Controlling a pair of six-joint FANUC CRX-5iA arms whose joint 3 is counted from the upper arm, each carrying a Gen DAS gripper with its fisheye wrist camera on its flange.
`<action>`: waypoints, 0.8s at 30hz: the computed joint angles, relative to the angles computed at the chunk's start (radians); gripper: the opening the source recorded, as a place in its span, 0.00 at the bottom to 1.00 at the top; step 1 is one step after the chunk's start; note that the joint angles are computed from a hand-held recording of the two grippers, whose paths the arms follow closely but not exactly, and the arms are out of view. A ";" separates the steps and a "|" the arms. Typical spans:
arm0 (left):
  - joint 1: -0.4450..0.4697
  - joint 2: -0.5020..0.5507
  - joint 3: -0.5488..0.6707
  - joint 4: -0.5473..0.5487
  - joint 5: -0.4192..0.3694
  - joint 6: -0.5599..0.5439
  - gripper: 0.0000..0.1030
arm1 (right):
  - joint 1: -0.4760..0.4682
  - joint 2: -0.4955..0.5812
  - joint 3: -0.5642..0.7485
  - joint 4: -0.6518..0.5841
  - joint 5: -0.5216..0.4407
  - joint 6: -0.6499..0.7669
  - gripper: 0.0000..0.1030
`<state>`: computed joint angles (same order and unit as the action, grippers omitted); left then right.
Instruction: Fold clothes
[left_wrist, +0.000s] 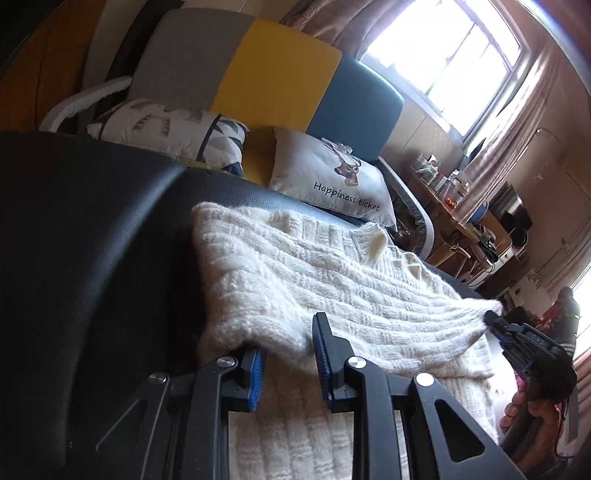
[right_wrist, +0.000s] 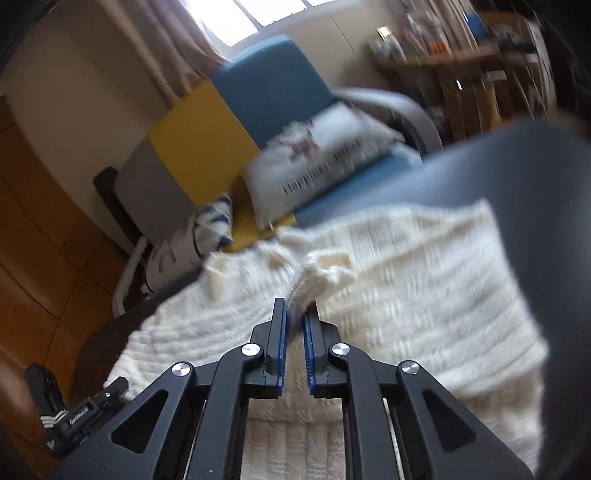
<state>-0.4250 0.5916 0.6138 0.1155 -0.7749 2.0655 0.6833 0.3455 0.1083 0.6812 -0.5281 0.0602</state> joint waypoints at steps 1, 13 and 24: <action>0.000 0.005 0.000 0.013 -0.009 -0.011 0.22 | 0.005 0.002 0.008 0.006 -0.023 0.013 0.08; -0.005 -0.074 -0.126 0.038 -0.028 -0.082 0.22 | 0.013 0.013 -0.015 -0.104 -0.090 0.050 0.08; 0.018 -0.097 -0.248 0.280 0.110 -0.168 0.23 | 0.004 0.014 -0.019 -0.176 -0.055 0.087 0.09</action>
